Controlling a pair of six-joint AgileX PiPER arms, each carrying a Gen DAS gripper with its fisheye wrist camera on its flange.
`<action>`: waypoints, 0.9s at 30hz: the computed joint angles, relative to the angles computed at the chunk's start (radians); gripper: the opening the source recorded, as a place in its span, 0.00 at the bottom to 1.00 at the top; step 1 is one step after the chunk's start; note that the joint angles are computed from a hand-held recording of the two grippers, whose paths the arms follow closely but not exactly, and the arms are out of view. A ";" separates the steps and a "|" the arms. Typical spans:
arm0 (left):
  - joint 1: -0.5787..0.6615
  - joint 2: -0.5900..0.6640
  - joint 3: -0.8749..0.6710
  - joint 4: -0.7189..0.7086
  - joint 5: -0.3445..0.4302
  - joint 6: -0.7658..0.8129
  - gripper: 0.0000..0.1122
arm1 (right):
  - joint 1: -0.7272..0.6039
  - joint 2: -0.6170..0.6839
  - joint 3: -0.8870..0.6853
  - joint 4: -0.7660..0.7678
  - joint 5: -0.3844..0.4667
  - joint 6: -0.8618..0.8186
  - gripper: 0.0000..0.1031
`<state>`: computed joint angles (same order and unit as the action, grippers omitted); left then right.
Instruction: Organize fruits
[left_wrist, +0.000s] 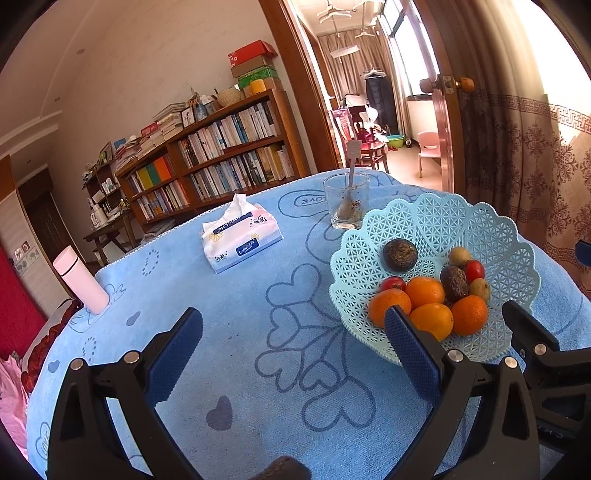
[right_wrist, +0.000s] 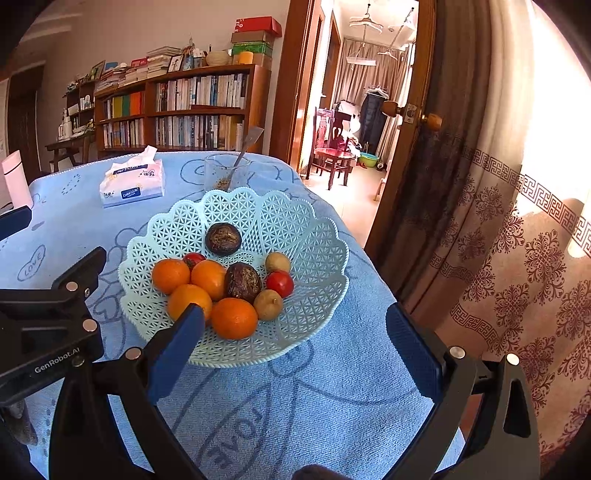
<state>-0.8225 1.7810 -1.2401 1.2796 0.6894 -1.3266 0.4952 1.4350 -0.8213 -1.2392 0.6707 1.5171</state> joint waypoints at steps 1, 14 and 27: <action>0.008 -0.011 0.008 -0.018 -0.007 0.010 0.87 | 0.009 0.003 -0.005 0.010 0.005 -0.008 0.97; 0.280 -0.227 0.329 -0.371 -0.144 0.198 0.87 | 0.167 0.129 -0.109 0.370 -0.058 -0.202 0.97; 0.552 -0.303 0.537 -0.558 -0.296 0.368 0.88 | 0.313 0.379 -0.331 0.501 -0.006 -0.212 0.97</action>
